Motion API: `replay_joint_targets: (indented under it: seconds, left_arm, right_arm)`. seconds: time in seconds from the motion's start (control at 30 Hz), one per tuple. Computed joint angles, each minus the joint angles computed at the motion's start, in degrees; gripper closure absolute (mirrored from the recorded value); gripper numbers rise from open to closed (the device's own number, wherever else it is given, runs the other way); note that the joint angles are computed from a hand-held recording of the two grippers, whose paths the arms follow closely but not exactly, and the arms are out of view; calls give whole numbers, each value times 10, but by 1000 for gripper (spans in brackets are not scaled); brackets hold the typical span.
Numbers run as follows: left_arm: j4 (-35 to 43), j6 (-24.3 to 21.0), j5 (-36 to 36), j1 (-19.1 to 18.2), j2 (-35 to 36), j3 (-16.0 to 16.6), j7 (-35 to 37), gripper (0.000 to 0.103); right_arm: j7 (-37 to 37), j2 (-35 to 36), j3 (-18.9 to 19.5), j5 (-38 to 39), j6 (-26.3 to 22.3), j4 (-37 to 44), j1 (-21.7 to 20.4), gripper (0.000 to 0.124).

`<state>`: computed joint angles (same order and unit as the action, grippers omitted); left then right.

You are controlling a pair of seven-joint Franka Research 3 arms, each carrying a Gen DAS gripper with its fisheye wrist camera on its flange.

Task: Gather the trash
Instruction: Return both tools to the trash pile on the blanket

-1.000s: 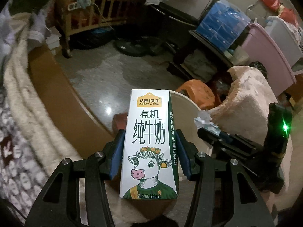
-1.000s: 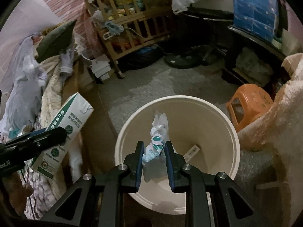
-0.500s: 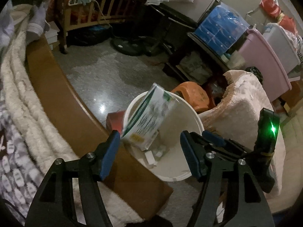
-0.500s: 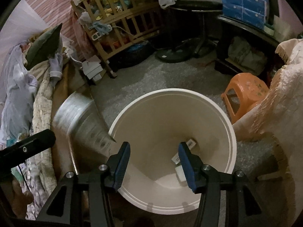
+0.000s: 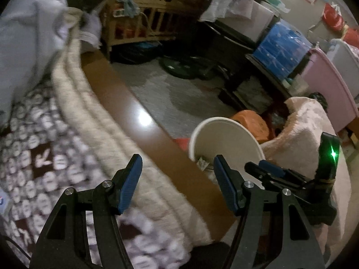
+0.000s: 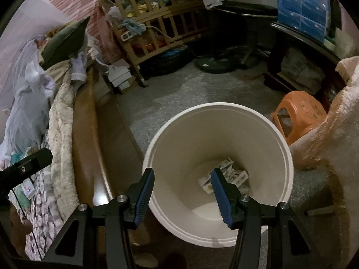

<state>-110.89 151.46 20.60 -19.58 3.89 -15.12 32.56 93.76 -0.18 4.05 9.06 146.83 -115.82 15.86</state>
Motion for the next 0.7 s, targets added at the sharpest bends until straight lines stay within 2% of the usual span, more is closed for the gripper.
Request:
replay_joint_targets:
  seconds: [0.23,0.7]
  left_arm:
    - [-70,-20,52,14,-69,2,-64,38]
    - [-177,-70,85,53,-197,-13,-121,38]
  right_arm:
    - [-9,-1,15,-5,-2,6,21,71]
    - [-34,10,43,4,3,42,74,65]
